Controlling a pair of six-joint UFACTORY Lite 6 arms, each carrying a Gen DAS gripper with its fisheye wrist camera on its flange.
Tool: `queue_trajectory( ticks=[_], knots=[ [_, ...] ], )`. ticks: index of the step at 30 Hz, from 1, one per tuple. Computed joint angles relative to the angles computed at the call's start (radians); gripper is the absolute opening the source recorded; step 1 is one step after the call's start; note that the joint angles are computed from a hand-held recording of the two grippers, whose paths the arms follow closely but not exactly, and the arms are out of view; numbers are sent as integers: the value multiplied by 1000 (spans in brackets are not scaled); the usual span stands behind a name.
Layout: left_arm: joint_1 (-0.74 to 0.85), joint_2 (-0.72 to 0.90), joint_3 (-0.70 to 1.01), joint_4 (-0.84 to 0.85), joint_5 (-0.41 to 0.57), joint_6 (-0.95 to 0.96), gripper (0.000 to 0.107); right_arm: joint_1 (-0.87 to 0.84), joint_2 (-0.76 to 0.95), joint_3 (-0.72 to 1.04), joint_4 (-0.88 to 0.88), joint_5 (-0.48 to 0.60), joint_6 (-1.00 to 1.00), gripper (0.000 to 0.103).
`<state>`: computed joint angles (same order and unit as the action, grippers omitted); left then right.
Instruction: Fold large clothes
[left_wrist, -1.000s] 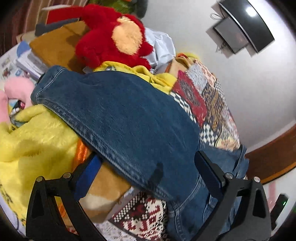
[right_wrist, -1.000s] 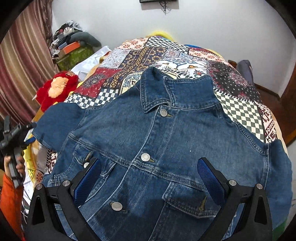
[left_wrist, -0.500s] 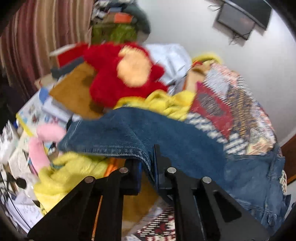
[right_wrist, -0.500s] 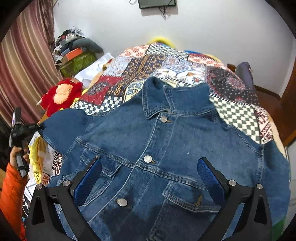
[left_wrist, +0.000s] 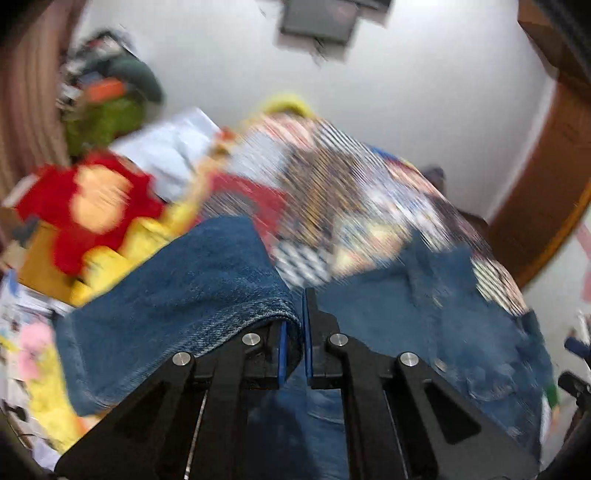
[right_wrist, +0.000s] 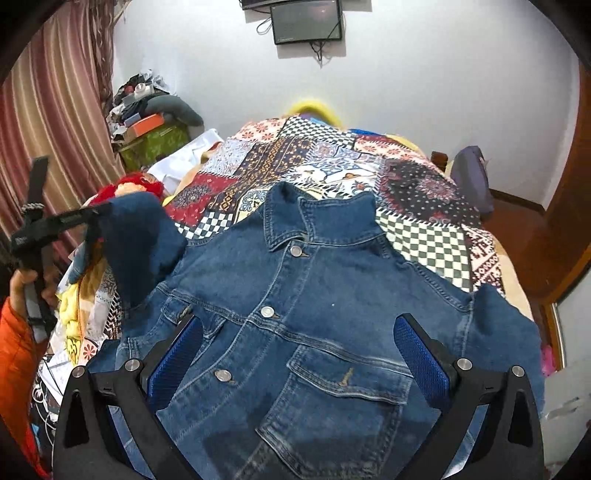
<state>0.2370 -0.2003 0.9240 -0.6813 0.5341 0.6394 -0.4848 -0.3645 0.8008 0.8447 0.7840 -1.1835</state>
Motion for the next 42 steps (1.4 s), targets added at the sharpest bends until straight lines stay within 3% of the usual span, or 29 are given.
queue_trajectory(
  ticks=[8, 12, 14, 16, 18, 21, 25, 31, 34, 42],
  knots=[
    [-221, 159, -130, -154, 32, 38, 6, -187, -44, -6, 38, 131, -120, 103],
    [-301, 148, -175, -97, -16, -43, 10, -240, -31, 6, 43, 169, -142, 103],
    [-287, 121, -187, -88, 19, -42, 20, -250, -25, 7, 47, 175, -147, 103],
    [-258, 90, -196, -78, 82, -37, 48, -255, -22, 7, 51, 182, -149, 103],
    [-236, -18, -260, -48, 93, -49, 56, -251, -27, -2, 52, 180, -151, 103],
    [-118, -139, -314, -38, 136, -11, 61, -226, -31, -14, 47, 159, -143, 103],
    [231, -180, -327, -137, 288, 172, 68, -167, -18, -21, 35, 114, -113, 103],
    [597, 57, -282, -207, 445, 362, 69, -70, -12, -37, 23, 47, -61, 103],
    [644, 185, -297, -254, 470, 415, 69, -14, -6, -43, 9, 8, -26, 103],
    [593, 450, -245, -401, 384, 485, 68, 112, -1, -57, -54, -99, 54, 103]
  ],
)
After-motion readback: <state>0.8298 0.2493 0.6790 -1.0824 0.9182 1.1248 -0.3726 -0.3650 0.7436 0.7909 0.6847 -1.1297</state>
